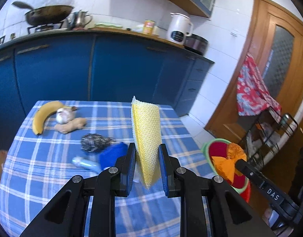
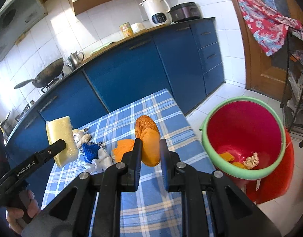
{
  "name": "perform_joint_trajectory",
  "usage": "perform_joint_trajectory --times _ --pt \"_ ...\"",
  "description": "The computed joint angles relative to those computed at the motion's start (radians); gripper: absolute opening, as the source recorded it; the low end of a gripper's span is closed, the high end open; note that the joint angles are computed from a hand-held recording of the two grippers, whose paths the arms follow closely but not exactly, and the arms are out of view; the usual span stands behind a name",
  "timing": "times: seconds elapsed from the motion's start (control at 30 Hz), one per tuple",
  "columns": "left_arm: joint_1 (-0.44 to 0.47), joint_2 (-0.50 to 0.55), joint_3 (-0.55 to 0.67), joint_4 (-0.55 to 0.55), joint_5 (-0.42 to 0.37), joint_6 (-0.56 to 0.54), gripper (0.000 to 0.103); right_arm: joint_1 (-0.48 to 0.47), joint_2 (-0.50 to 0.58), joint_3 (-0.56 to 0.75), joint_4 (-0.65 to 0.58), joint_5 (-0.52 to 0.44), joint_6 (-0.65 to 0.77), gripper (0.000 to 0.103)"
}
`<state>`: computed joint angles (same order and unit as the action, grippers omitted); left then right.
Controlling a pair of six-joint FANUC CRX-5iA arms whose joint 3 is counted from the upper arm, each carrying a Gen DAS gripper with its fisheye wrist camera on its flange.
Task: Collect trash
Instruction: 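Carry the yellow sponge and orange cloth over the red bucket with both tools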
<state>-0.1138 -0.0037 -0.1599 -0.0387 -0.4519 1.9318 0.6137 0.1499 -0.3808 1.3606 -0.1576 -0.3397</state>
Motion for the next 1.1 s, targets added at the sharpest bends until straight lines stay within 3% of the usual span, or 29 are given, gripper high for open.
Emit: perform_joint_trajectory --times 0.57,0.83,1.1 --pt "-0.145 0.155 0.141 0.144 -0.028 -0.226 0.023 -0.208 -0.143 -0.154 0.457 0.073 -0.466 0.020" --pt "-0.190 0.254 0.226 0.217 -0.045 -0.319 0.023 -0.240 -0.161 -0.185 0.387 0.054 -0.427 0.020" --pt "-0.220 0.375 0.339 0.247 -0.091 -0.367 0.023 -0.238 -0.137 -0.187 0.220 0.027 -0.305 0.021"
